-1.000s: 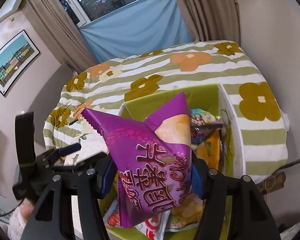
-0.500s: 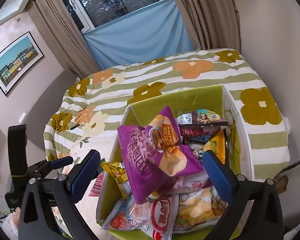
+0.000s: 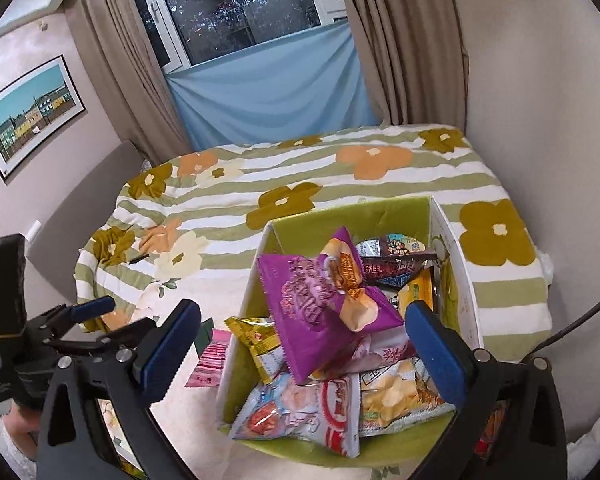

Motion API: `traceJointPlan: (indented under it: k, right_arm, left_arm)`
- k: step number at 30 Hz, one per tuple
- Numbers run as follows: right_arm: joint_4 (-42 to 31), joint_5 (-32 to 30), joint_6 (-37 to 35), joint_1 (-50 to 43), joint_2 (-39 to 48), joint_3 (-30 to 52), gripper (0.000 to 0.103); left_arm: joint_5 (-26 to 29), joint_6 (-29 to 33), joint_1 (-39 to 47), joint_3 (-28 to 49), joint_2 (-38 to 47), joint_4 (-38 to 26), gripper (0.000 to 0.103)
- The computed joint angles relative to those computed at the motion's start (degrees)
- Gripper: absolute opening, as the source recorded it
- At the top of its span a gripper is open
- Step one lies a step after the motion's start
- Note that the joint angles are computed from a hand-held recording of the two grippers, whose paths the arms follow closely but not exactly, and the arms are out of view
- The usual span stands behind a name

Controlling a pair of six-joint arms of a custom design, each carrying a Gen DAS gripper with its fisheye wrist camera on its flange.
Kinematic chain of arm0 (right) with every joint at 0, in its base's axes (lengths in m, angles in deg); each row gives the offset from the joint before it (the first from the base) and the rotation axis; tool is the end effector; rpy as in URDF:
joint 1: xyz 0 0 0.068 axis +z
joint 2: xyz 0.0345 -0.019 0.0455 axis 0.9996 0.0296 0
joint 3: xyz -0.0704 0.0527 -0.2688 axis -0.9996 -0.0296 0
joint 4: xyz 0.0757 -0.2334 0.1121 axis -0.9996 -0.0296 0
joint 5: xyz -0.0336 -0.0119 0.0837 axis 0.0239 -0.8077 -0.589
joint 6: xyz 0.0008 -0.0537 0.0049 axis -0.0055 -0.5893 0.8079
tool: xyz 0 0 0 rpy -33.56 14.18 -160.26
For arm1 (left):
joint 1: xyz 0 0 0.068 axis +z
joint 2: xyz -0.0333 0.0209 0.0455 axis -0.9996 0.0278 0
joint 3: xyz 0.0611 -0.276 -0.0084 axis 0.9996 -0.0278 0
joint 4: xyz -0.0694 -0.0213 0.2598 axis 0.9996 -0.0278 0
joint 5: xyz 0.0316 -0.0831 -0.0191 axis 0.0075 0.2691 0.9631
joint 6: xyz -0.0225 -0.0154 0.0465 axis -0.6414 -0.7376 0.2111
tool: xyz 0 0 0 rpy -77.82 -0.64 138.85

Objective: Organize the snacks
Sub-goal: 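Move both tools down toward the dark green and pink packets on the bedspread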

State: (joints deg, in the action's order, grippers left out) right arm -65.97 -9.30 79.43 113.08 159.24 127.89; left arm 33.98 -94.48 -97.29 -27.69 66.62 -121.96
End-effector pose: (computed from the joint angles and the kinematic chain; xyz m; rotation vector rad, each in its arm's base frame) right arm 0.2838 0.1364 0.2823 -0.3303 2.3468 0.4802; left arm 0.2295 -0.0332 0.2793 -0.1643 2.4692 -0.0839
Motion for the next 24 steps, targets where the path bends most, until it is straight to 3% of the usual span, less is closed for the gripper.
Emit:
traceJointPlan:
  k: [4,9,15,24]
  right_arm:
    - [-0.97,7.61,2.96,6.23,-2.25,-0.11,0.102]
    - [-1.55,16.68,9.18,16.17,-2.27,0.45,0.102]
    - [-3.28,24.38,16.59,26.36,2.85,3.91,0.102]
    - [-3.55,30.13,27.28,36.19,15.35,9.64,0.102]
  left_arm:
    - [1.77,7.08,8.03,-1.47,-6.03,-2.04,0.096]
    - [11.97,18.32,24.33,-1.43,-8.3,-4.79,0.096]
    - [23.12,32.68,41.58,-0.85,-4.36,-7.76,0.096]
    - [29.42,47.77,52.65,-0.49,5.4,-8.03,0.096]
